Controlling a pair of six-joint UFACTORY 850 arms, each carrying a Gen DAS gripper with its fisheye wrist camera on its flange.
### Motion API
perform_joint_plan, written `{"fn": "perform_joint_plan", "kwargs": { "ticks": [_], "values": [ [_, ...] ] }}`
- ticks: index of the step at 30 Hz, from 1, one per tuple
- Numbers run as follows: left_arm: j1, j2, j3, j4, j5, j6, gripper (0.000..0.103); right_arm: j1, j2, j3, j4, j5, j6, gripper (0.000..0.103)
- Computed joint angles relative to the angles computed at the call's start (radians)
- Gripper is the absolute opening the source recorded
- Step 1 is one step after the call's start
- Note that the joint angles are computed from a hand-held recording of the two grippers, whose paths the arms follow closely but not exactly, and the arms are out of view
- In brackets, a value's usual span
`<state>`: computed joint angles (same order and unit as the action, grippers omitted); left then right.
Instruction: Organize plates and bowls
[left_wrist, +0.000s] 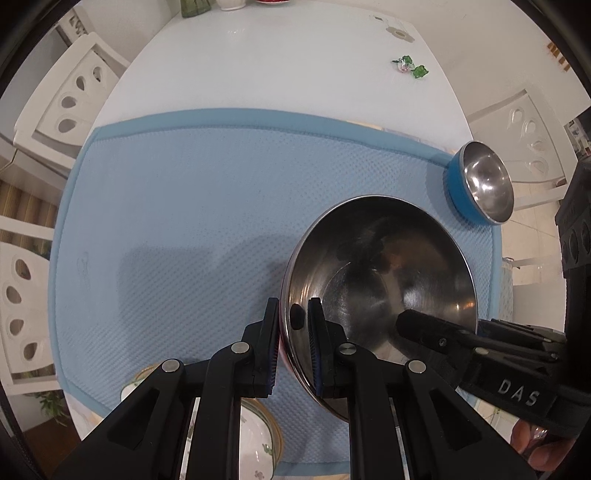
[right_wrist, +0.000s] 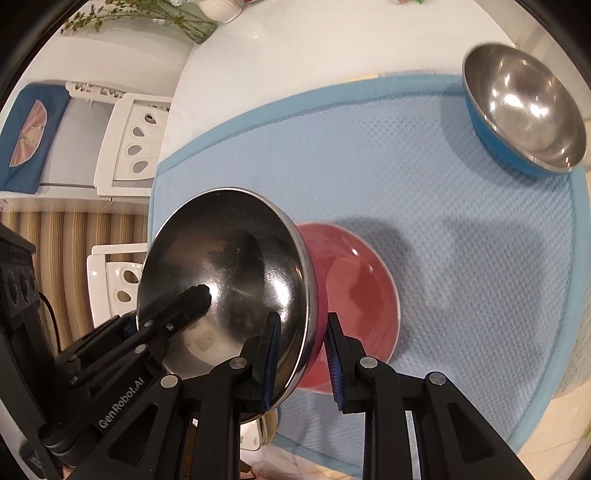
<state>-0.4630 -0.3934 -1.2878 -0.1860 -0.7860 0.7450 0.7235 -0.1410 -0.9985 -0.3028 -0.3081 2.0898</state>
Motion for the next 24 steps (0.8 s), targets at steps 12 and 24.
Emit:
{"fn": "perform_joint_plan", "kwargs": {
  "ticks": [12,24],
  "values": [
    [0.034,0.007,0.050,0.026,0.006,0.005,0.011,0.002,-0.056,-0.038,0.147,0.021,-0.149,0.024],
    [0.037,0.009,0.080,0.027,0.023,0.035,0.011,-0.001,-0.103,-0.044,0.285,0.058,-0.258,0.024]
  ]
}}
